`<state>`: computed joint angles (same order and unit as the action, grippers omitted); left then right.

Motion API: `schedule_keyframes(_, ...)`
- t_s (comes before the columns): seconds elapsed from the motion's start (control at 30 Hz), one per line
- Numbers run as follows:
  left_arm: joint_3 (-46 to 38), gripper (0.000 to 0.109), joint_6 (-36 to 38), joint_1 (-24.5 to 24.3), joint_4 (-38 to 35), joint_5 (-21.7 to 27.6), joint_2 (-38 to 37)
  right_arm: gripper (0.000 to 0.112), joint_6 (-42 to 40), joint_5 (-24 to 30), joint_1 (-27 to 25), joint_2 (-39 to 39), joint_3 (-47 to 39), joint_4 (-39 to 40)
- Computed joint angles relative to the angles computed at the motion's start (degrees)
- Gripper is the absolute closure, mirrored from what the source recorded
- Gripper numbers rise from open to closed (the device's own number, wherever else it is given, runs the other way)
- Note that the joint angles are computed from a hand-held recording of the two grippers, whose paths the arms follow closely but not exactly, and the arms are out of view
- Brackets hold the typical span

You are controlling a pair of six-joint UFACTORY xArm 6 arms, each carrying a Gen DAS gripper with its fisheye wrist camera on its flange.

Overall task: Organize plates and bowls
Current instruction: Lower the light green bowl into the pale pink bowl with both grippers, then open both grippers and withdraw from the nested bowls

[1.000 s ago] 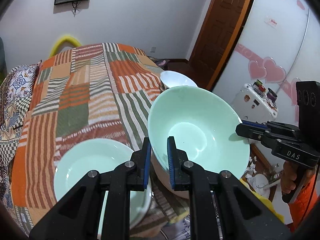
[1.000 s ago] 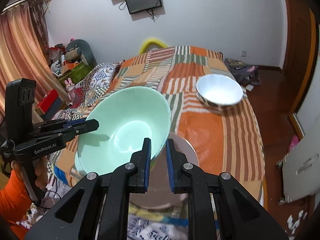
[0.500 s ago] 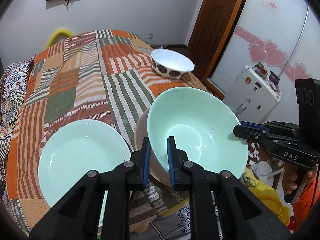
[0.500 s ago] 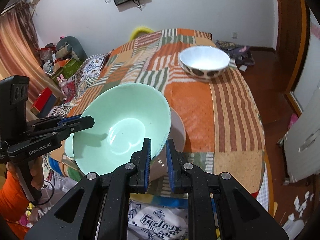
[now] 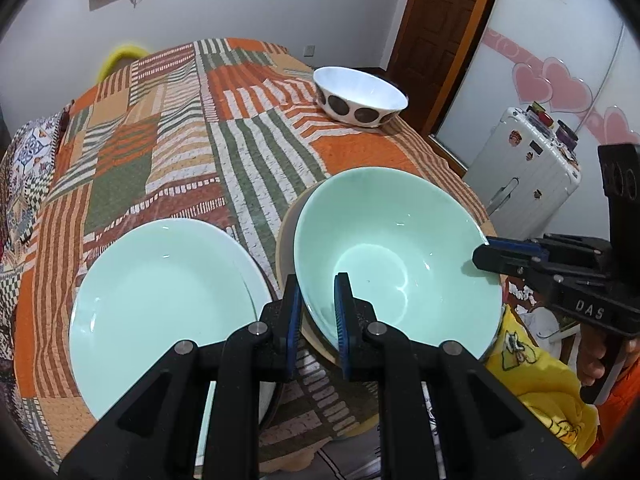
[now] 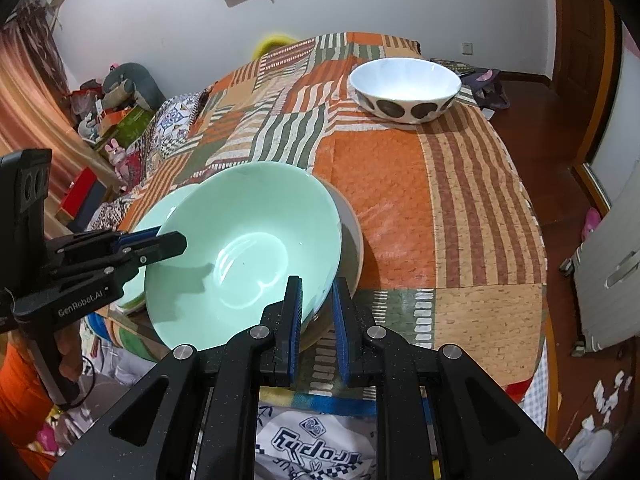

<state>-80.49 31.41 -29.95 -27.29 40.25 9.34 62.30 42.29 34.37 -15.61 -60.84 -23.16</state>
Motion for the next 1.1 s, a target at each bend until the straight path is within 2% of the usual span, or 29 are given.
schedule_keyframes(0.53, -2.95, 0.094, -0.46, 0.53, -1.73, 2.44, 3.19, 0.095, -0.33, 5.23, 0.94, 3.00, -3.45, -1.39)
schedule_keyframes(0.73, -2.93, 0.094, -1.08, 0.68, -1.24, 2.46, 2.98, 0.090, -2.20, 7.24, 1.19, 4.10, -5.24, -0.96)
schedule_keyframes(0.83, -2.18, 0.094, -0.77, 0.74, -2.34, 1.74, 2.06, 0.090, -2.82, 7.37, 1.39, 4.20, -5.63, -1.18)
schedule_keyframes(0.93, -0.15, 0.094, -0.59, 0.22, -1.01, -1.89, 0.39, 0.087, -3.43, 7.16, 1.79, 4.56, -6.47, -2.15)
schedule_keyframes(1.1, -0.01, 0.093, -0.21, 0.37, -1.06, -2.19, -0.17, 0.085, -4.28, 6.78, 1.66, 5.89, -7.48, -1.48)
